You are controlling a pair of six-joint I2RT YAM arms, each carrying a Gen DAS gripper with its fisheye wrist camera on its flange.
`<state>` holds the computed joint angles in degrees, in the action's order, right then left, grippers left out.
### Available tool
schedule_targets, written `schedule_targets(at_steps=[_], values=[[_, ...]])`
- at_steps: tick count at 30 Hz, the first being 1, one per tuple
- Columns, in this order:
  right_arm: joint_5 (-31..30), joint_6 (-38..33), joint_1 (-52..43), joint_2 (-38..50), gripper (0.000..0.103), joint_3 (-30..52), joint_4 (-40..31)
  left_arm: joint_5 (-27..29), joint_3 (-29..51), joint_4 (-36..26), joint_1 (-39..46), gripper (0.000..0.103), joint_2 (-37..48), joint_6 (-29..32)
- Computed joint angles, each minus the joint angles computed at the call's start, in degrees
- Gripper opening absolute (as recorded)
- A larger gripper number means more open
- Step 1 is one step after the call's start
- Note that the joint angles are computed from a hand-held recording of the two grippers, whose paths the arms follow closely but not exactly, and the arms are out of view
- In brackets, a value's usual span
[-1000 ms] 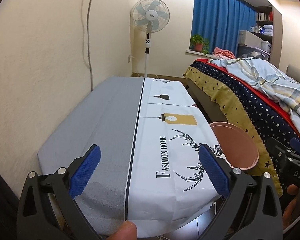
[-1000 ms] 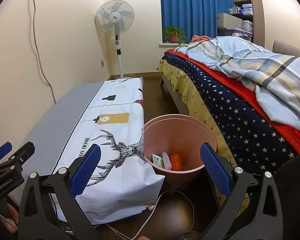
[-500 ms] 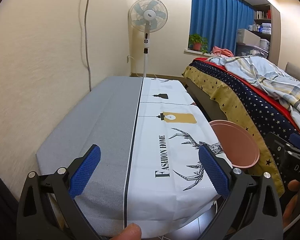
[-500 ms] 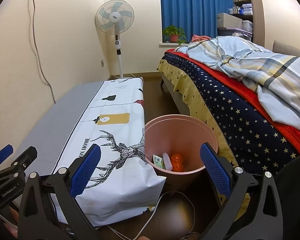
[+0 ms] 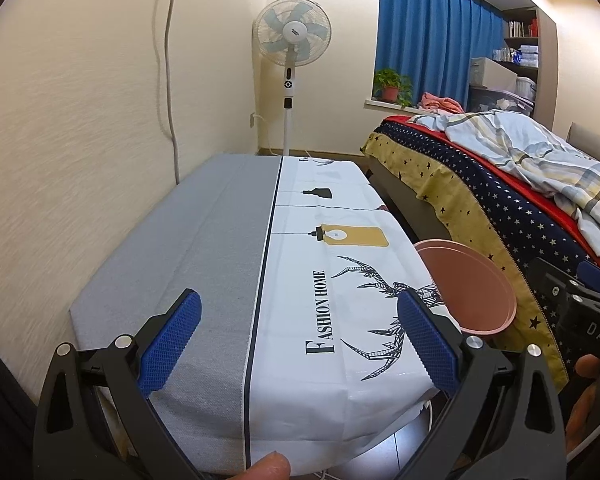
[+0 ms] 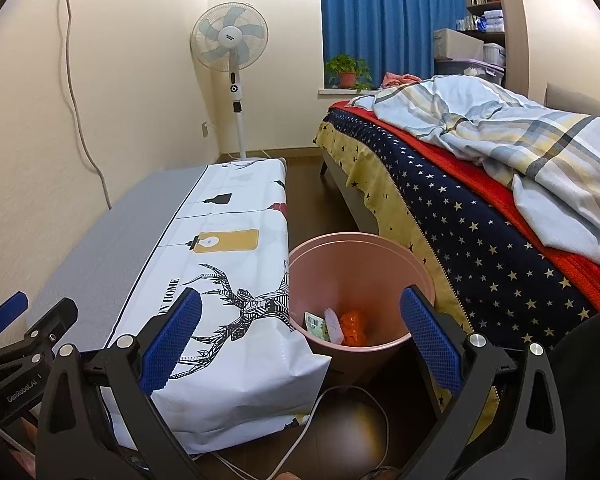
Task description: Collect trash
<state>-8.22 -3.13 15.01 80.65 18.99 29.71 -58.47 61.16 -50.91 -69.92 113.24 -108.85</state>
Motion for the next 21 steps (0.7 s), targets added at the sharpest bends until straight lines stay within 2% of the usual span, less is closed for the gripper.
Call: schedule_targets(at_steps=[21], values=[[0.89,-0.5,0.48,-0.51,0.098,-0.58,0.85,0.46,0.06,0.4,0.22,0.095,0.26,0.43]])
